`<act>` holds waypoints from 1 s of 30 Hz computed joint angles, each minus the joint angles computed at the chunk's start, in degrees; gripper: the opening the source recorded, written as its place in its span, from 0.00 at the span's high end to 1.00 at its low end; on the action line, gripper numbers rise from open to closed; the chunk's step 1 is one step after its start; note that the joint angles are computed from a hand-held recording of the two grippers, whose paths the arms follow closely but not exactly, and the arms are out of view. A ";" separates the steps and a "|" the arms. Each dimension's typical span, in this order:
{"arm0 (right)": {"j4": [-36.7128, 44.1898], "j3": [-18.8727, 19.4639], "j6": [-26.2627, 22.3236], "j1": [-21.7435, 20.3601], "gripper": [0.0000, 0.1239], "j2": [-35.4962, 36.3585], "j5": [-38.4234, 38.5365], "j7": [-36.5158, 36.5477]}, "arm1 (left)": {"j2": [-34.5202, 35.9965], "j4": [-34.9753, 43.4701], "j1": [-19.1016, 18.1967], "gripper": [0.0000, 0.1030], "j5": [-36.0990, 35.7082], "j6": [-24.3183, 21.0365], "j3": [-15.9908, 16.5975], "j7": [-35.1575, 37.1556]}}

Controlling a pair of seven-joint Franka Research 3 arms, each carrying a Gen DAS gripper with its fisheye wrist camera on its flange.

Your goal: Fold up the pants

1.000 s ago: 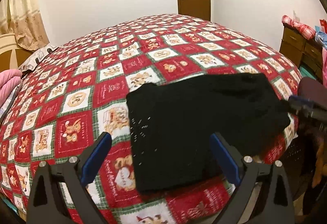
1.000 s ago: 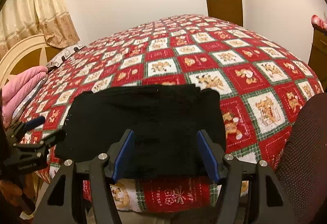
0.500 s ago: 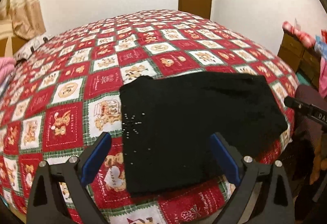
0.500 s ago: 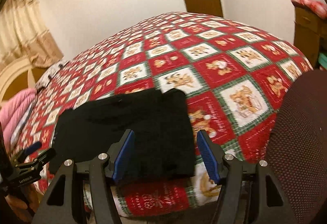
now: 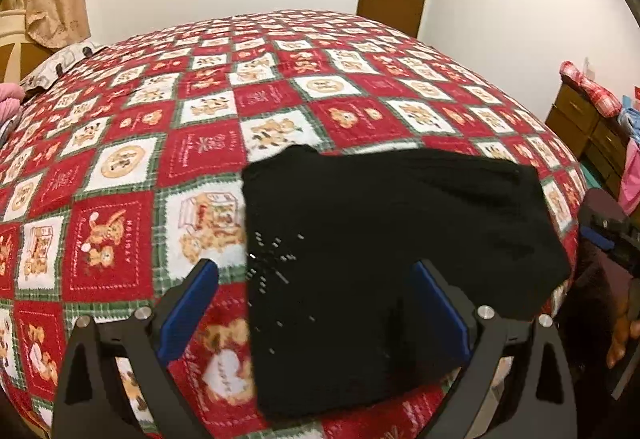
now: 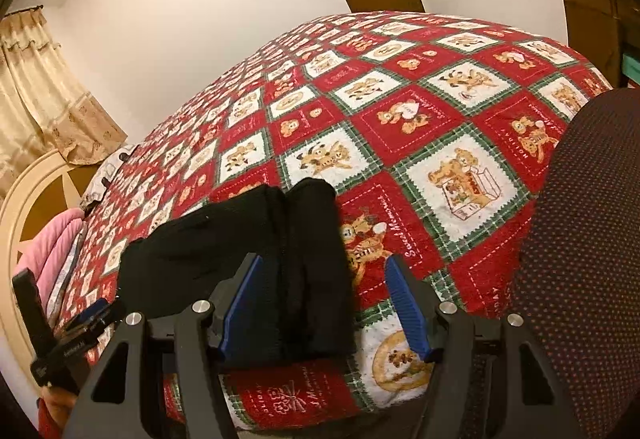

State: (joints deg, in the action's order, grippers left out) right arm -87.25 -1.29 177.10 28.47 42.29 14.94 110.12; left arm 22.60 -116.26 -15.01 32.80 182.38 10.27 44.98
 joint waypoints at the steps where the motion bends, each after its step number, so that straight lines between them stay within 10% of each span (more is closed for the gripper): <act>1: 0.27 -0.06 -0.05 0.03 0.48 0.29 0.06 0.11 | 0.17 0.23 1.63 0.03 -0.90 -0.26 -1.61 0.54; 8: 3.88 1.28 -1.19 -1.17 0.48 3.46 1.00 0.47 | 3.43 2.64 15.50 0.03 -10.58 -3.57 -17.54 10.38; 15: 6.01 4.90 -2.79 -4.04 0.48 5.55 2.56 0.96 | 4.20 3.56 7.70 0.00 -9.19 -2.81 -9.99 9.13; 22: 7.01 19.99 -1.97 -13.68 0.47 7.82 9.03 -10.28 | 4.30 3.59 8.38 0.00 -9.85 -2.70 -10.70 9.65; 30: 8.78 23.38 0.05 -15.27 0.47 9.46 15.02 -16.91 | 4.40 3.69 6.49 0.00 -9.30 -2.78 -8.86 9.74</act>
State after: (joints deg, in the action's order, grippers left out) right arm -78.47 22.09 177.16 13.20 51.75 29.95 93.22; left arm 27.00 -112.56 -8.52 23.51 179.60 1.41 54.72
